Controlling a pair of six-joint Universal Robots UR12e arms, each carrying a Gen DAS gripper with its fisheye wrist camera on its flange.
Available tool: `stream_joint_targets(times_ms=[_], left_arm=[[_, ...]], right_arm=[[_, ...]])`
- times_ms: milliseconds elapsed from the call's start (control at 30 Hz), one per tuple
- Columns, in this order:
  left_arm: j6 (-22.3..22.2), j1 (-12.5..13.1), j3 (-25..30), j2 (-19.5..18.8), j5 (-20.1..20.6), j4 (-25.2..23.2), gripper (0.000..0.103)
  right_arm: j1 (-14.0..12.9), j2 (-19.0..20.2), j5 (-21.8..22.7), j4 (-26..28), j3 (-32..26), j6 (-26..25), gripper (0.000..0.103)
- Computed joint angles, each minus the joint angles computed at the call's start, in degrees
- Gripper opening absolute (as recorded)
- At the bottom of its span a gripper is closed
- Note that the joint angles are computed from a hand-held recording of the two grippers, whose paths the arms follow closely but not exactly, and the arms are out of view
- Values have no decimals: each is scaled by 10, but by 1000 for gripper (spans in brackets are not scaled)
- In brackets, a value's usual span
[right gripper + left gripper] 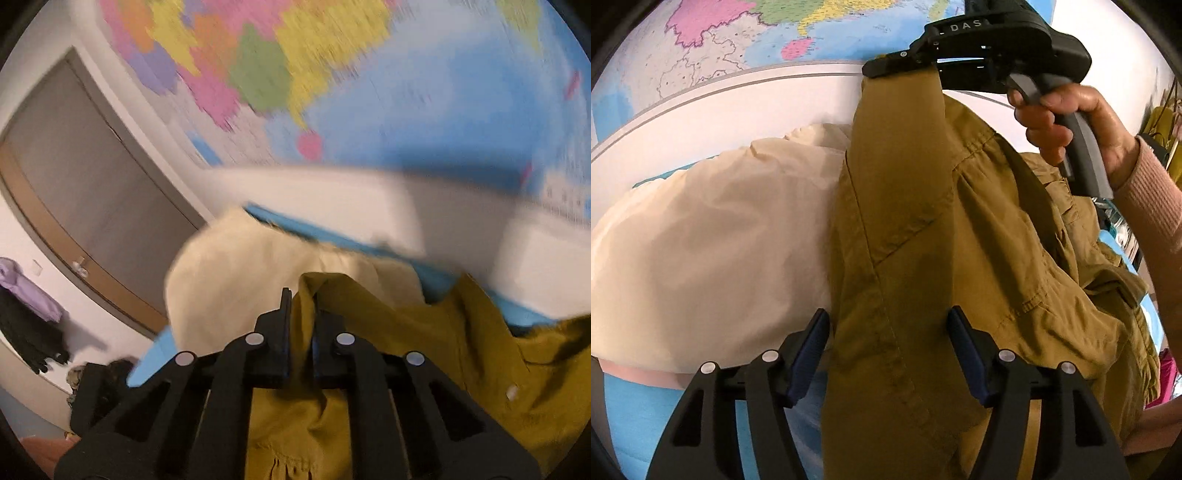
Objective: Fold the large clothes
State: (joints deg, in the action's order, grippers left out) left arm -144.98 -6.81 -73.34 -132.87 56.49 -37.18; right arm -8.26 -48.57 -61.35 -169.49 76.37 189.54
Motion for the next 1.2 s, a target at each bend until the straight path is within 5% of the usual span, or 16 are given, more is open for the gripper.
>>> stream_joint_targets(times_ms=[33, 67, 100, 433, 600, 667, 767, 833, 867, 1033, 1100, 1200], left_arm=[[-4, 0, 1, 0, 1, 0, 64], [-8, -1, 2, 0, 1, 3, 64], [-11, -2, 2, 0, 0, 9, 66], [-9, -29, 22, -7, 42, 69, 74], [-13, -48, 56, -25, 82, 76, 74], [-13, -53, 73, -34, 94, 66, 65], [-20, -61, 90, -46, 126, 62, 57], [-32, -64, 91, -49, 137, 78, 37], [-39, -66, 89, -49, 148, 91, 32], [-77, -60, 107, -53, 137, 76, 19], [-95, -60, 112, -56, 141, 77, 18], [-131, -61, 122, -63, 152, 84, 18]], right_arm=[[7, -5, -46, 18, 3, -19, 25], [9, -9, -69, 32, 7, -20, 52], [9, -15, -84, 28, 18, -13, 68], [-36, -189, -120, -153, 354, -10, 78], [-38, -251, -152, -174, 471, -15, 90], [-28, -261, -165, -188, 499, -34, 92], [-6, -254, -195, -161, 501, -79, 89], [5, -246, -238, -99, 485, -94, 53], [-2, -249, -226, -82, 484, -91, 21], [-73, -277, -64, -206, 505, -19, 8], [-91, -288, -63, -221, 497, 7, 8], [-111, -283, -87, -133, 464, 26, 19]])
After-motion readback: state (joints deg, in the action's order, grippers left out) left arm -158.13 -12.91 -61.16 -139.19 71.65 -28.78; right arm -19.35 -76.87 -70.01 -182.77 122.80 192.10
